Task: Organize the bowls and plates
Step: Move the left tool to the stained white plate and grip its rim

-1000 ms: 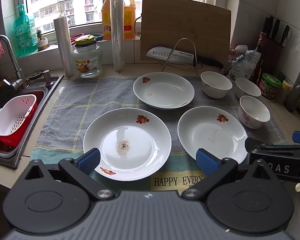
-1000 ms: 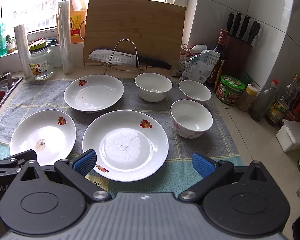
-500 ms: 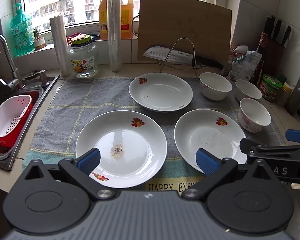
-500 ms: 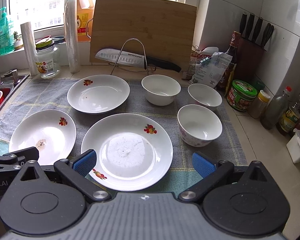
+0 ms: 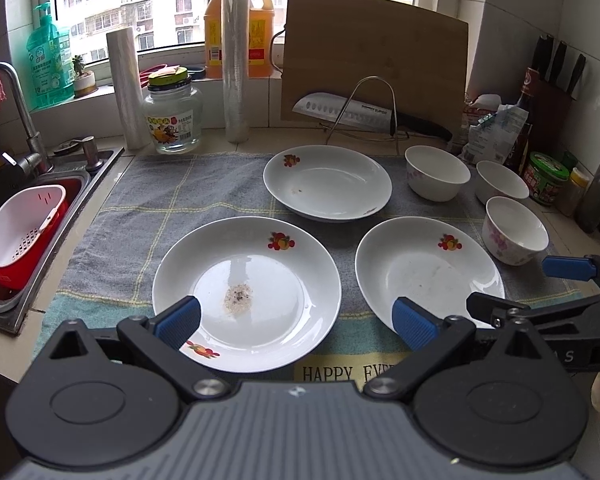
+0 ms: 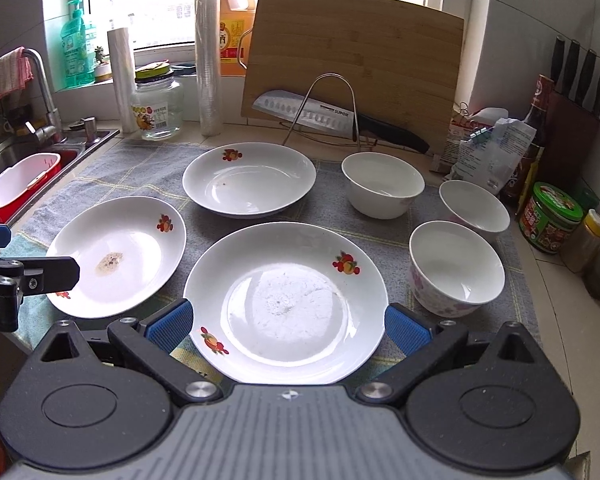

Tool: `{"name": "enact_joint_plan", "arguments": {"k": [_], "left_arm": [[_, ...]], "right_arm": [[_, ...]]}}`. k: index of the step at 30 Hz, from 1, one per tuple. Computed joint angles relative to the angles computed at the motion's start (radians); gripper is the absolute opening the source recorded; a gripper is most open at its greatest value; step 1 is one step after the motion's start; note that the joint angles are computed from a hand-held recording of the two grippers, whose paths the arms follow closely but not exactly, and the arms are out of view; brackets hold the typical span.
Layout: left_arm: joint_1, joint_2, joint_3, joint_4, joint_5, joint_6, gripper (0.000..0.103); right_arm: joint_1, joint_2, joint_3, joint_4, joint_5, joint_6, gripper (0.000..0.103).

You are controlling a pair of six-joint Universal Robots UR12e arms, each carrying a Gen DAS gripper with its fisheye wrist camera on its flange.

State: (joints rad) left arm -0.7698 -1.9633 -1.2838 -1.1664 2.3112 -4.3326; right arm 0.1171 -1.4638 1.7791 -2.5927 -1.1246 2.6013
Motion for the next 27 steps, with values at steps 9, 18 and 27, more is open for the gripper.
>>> {"name": "enact_joint_plan", "arguments": {"k": [9, 18, 27], "left_arm": [[0.013, 0.036, -0.064, 0.059, -0.048, 0.079, 0.101], [0.056, 0.110, -0.195, 0.202, -0.135, 0.214, 0.101], [0.119, 0.190, -0.319, 0.322, -0.216, 0.361, 0.101]], "right_arm": [[-0.001, 0.005, 0.001, 0.012, 0.073, -0.038, 0.103], [0.049, -0.003, 0.024, -0.011, 0.036, -0.034, 0.103], [0.121, 0.001, 0.034, 0.020, -0.015, 0.011, 0.103]]}}
